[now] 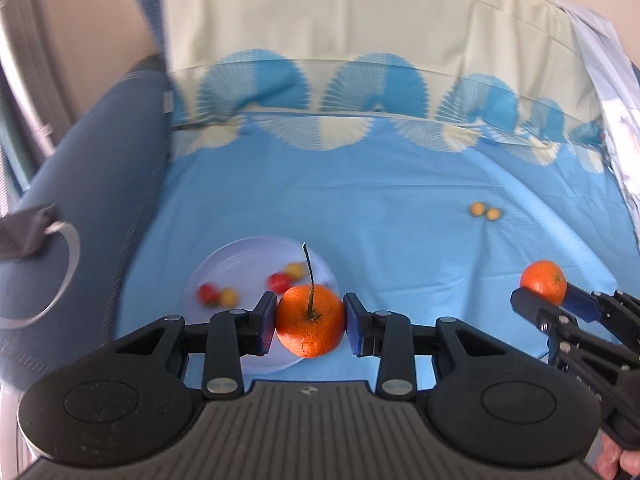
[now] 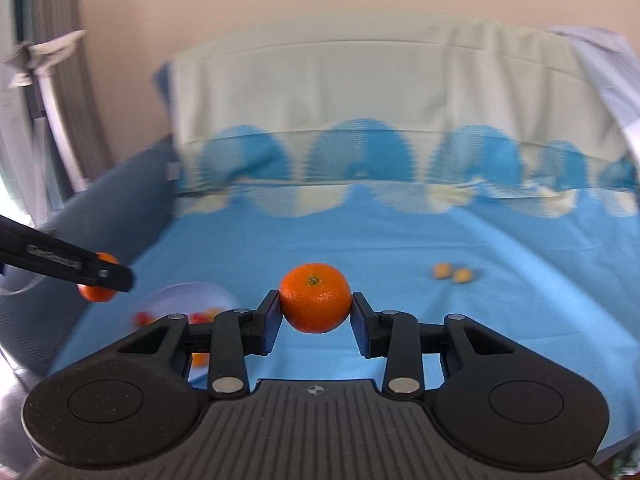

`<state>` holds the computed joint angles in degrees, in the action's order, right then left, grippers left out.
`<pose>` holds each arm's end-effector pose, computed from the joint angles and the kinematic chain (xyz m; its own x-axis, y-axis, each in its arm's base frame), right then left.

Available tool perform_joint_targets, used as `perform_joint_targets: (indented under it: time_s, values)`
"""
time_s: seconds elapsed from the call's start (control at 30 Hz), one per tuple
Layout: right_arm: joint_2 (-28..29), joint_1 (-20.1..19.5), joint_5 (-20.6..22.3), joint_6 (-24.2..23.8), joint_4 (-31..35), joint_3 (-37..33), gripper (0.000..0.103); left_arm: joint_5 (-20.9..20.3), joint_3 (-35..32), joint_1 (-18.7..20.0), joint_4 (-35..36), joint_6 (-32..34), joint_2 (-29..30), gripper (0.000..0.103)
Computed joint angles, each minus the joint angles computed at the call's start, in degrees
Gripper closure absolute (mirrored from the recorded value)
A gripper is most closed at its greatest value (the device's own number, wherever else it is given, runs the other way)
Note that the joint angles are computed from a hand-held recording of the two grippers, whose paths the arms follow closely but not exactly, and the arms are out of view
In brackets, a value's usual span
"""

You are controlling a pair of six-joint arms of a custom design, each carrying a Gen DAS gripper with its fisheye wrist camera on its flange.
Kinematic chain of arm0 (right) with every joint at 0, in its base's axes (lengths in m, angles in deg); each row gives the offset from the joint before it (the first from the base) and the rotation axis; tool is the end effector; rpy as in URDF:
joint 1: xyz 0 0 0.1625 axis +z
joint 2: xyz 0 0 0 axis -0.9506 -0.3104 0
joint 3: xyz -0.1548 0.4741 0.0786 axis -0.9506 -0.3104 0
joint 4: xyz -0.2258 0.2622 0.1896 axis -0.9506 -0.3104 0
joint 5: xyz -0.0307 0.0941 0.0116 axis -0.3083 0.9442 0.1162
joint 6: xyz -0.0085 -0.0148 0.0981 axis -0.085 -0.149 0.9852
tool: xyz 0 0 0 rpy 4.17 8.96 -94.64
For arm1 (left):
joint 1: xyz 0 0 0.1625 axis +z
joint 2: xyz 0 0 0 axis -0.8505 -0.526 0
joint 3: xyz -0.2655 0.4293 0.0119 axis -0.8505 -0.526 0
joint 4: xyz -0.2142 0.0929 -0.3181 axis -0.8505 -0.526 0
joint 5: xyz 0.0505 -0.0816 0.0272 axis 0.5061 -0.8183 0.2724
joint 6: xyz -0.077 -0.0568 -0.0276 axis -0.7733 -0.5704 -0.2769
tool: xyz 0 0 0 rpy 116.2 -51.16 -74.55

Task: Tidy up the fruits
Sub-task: 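Carry both held oranges toward the lavender plate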

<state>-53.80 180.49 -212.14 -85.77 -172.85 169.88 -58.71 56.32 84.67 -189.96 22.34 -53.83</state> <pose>0.1856 -0.3326 0.2960 -0.8215 0.1439 0.5517 -0.4233 0.4945 -0.7592 -0.4049 -0.4325 0.1705 -0.6169 0.3407 -0.7095 0.6673 0.7044 -0.2419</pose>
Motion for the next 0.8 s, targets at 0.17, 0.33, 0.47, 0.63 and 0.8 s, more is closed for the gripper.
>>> perform_joint_targets:
  time_s: [0.17,0.33,0.47,0.63,0.8]
  values:
    - [3.1,7.6,-2.3,3.4,2.6,0.7,0.064,1.2,5.1,-1.6,3.4,-5.6,-7.0,0.063]
    - [5.6,13.1,-5.4,4.9,3.9,0.7,0.064,1.8,8.5,-3.0,4.3,-8.2,-11.7,0.063]
    - [6.6,15.9,-7.8,4.8,3.7,0.2,0.064,1.8,10.4,-4.1,3.8,-9.3,-14.2,0.063]
    - [7.1,17.3,-9.1,4.1,3.7,-0.3,0.064,1.9,11.6,-4.9,3.3,-10.5,-15.7,0.063]
    - [7.1,17.7,-9.2,3.0,3.3,-0.5,0.064,2.1,11.7,-5.0,3.2,-10.7,-16.2,0.063]
